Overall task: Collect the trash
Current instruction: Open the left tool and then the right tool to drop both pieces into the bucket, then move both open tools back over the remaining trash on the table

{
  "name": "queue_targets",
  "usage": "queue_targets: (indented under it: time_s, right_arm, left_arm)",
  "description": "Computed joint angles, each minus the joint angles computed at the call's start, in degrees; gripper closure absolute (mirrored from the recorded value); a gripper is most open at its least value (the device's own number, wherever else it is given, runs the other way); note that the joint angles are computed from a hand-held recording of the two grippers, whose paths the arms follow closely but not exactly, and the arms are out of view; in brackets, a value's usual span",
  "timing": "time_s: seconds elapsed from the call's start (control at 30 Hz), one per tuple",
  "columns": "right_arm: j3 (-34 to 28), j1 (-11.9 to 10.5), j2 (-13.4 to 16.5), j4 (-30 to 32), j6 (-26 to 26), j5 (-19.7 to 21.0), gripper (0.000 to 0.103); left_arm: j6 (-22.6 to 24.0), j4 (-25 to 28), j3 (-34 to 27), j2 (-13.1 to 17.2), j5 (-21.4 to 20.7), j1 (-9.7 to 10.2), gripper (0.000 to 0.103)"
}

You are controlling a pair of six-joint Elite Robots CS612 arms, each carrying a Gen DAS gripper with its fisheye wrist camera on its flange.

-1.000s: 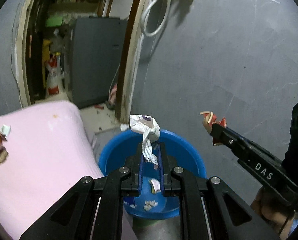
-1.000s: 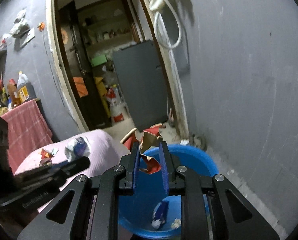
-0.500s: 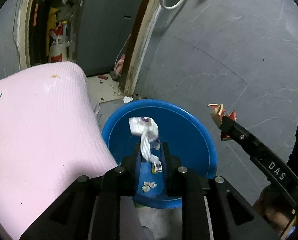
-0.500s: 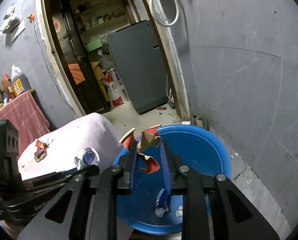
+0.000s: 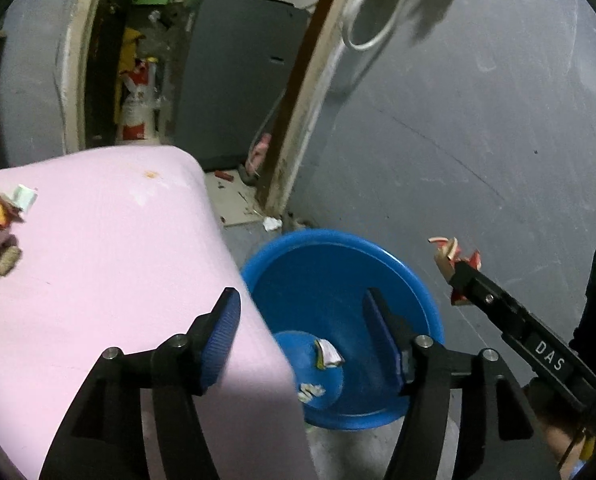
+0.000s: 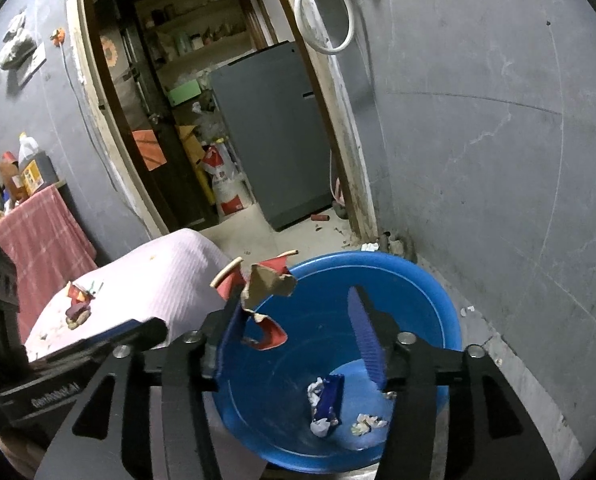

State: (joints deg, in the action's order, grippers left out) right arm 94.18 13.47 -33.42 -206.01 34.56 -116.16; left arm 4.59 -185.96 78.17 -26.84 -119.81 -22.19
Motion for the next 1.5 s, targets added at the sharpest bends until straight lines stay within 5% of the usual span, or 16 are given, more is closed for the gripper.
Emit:
queue_targets:
  time_s: [0.13,0.47,1.1,1.17,1.23,1.33,1.5]
  right_arm:
    - [-0.45,0.1,0.01,1.21,0.9,-0.7,0.022]
    - [-0.91,0.03,-0.31,4.7,2.44,-1.21,0.004]
    - [-1.23,0.88,0.76,-2.82,-7.84,-2.33,0.0]
    - [-0.19,-0.41,0.59,-4.12,-3.14,3.24,0.0]
    - [0.27,-1.15,-0.18,1.39,2.24,4.96,0.0]
    - [-0.79,-0.75,-0.83,11.62,2.69,1.04,0.0]
    - [-1.94,-1.18,-1.13,20.06,4.48,2.13,0.0]
  left_arm:
    - [-1.45,-2.78,0.86,-0.44,1.6,0.55,0.034]
    - [-2.44,-5.33,0.98,-0.91,2.64,1.41,0.033]
    - [3.82,-2.46,-1.3,-0.35,-5.93,2.24,0.031]
    - [3.45,-2.01,-1.32,-0.39,-5.57,2.35,0.031]
    - [3.22,-1.87,-1.57,-0.3,-5.48,2.51,0.031]
    - [2.88,-2.01,-1.42,-0.41,-4.78,2.6,0.031]
    - [2.85,-2.6,-0.75,-0.76,-3.58,2.58,0.031]
